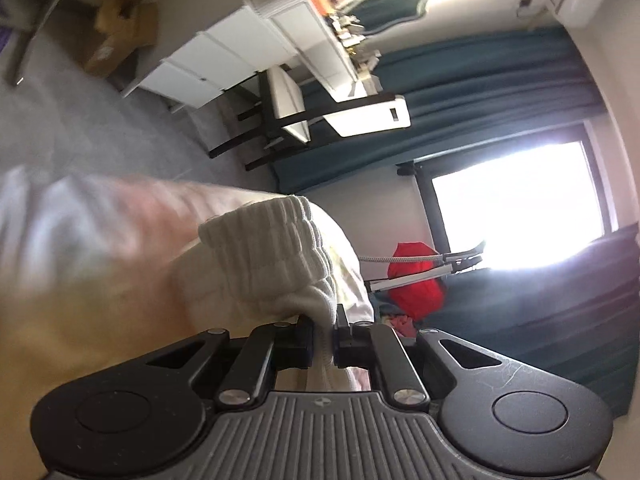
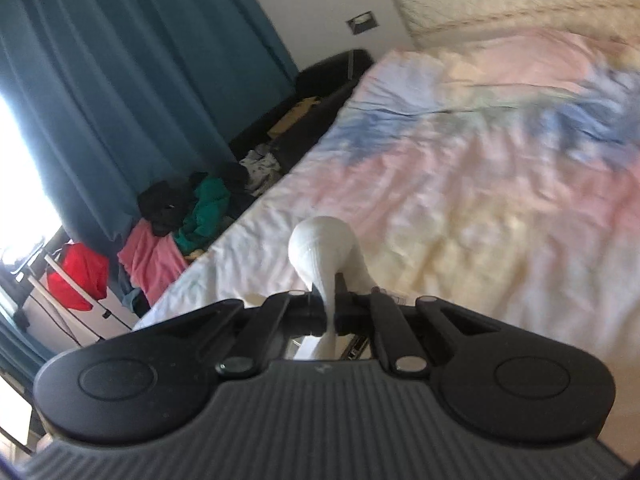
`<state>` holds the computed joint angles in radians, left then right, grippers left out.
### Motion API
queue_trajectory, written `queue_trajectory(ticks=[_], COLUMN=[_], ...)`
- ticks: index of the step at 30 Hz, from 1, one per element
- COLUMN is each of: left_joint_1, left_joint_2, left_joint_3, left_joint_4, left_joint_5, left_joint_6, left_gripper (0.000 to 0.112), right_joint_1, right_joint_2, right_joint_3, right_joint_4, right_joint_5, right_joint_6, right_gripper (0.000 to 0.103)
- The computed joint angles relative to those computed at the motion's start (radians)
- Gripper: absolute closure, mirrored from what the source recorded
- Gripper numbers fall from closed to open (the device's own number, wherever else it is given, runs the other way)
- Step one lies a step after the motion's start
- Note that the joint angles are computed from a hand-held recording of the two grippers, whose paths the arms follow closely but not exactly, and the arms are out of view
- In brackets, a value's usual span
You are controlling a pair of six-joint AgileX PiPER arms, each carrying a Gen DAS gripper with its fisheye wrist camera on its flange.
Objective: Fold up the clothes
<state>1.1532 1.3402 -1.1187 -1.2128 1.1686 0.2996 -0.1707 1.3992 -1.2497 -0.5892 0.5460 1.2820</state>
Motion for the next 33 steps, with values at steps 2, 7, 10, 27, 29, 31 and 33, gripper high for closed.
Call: queue_trajectory(ticks=[2,7,10,27,29,31,33], left_joint_1=[-0.178,-0.55,-0.673,-0.715,-0.706,-0.69,-0.661], left_joint_2=[0.092,0.429,0.625,0.553,0.449,0.339,0.234], left_joint_3=[-0.132,-0.517,-0.721,-0.523,-0.373,-0.214,-0.061], left_joint_4=[0.056,0.441,0.712,0.562,0.445,0.315,0.196], left_joint_5=[-0.146,-0.445,-0.482,-0.631,-0.687,-0.716,-0.718], left_joint_6=[-0.111,-0.496,-0.697,-0.406,-0.32,-0.194,-0.078], left_gripper=[0.103,0.102,0.102,0.063,0.061,0.052,0.045], right_joint_1=[0.044,0.131,0.155,0.062,0.064,0.071,0.082], right_joint_2=[0.163,0.59,0.848,0.617,0.487,0.358,0.236], right_joint_3=[-0.185,-0.685,-0.985,-0.514,-0.332,-0.15,0.021], right_joint_4=[-0.043,-0.108,-0.087,0.367,0.482,0.624,0.824], right_joint_5=[0.052,0.2,0.287,-0.092,-0.172,-0.237,-0.284], right_joint_6=[0.032,-0.026,-0.141,-0.33,-0.375,-0.437,-0.552], right_gripper=[0.097,0.097,0.097,0.047,0.047,0.047,0.047])
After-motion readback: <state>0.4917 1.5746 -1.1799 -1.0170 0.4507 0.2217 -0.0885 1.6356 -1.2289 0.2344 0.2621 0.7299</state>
